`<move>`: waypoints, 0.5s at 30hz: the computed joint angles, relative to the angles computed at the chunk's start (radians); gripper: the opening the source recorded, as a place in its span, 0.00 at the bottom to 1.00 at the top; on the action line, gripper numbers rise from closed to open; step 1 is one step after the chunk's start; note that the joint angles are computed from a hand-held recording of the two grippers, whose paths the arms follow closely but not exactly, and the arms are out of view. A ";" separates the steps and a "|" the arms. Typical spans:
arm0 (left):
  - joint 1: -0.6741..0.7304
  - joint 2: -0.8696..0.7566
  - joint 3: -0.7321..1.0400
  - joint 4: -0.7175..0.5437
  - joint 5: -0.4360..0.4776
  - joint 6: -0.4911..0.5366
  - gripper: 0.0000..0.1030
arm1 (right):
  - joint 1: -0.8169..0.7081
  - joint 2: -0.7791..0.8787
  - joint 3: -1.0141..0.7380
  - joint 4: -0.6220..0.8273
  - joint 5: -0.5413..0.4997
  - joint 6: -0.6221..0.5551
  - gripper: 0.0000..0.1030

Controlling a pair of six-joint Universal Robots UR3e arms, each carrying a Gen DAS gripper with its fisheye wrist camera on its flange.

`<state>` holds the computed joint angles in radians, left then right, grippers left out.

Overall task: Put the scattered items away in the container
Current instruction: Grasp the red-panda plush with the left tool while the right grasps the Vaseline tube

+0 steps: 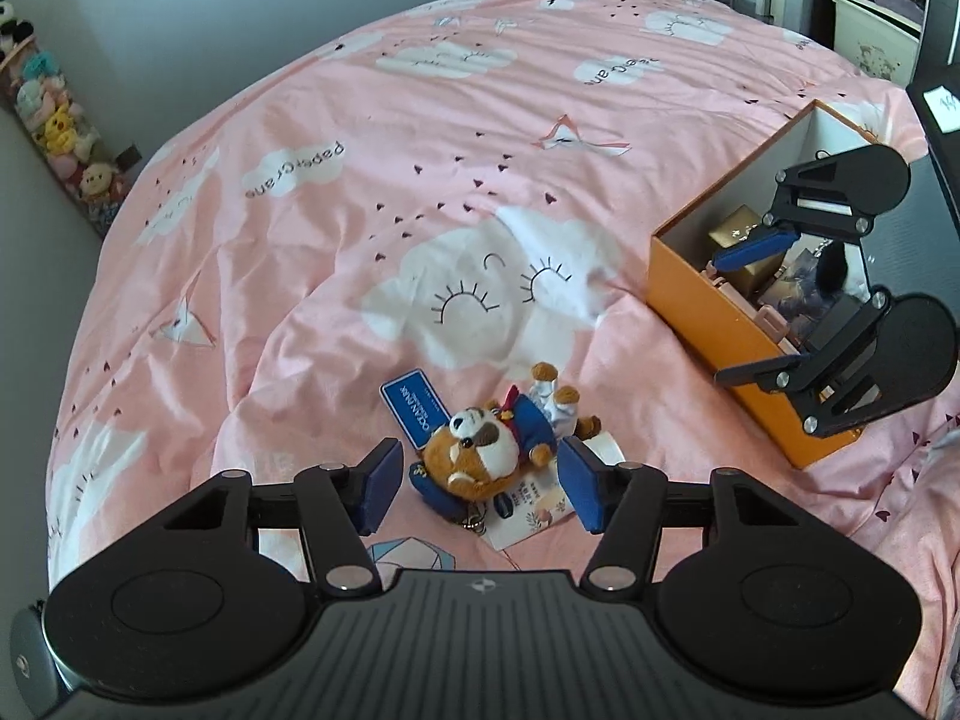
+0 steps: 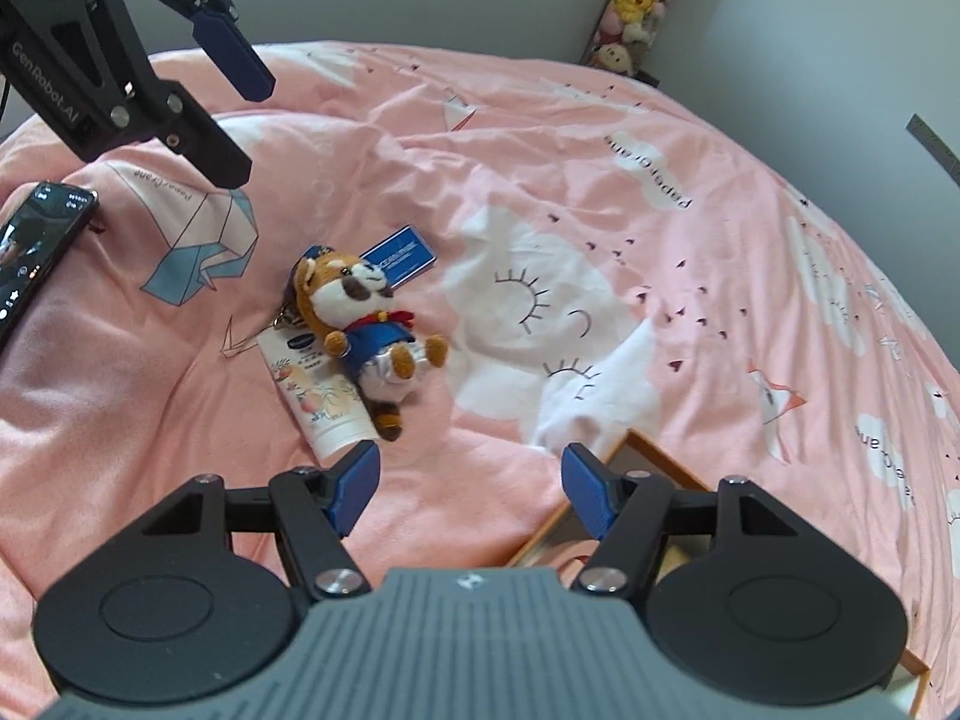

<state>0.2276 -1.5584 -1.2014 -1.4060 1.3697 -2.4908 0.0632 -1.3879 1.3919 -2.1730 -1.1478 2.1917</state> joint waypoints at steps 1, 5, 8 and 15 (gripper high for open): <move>0.005 -0.005 0.005 -0.009 -0.001 0.001 0.66 | 0.009 0.010 -0.008 0.001 -0.009 0.003 0.68; 0.016 -0.018 0.013 -0.036 0.004 0.023 0.66 | 0.041 0.046 -0.045 0.017 -0.043 0.015 0.68; 0.012 -0.014 -0.012 -0.010 0.016 0.057 0.66 | 0.060 0.072 -0.075 0.038 -0.057 0.012 0.68; 0.022 -0.043 -0.021 0.011 0.000 0.123 0.66 | 0.109 0.142 -0.154 0.094 -0.089 -0.017 0.68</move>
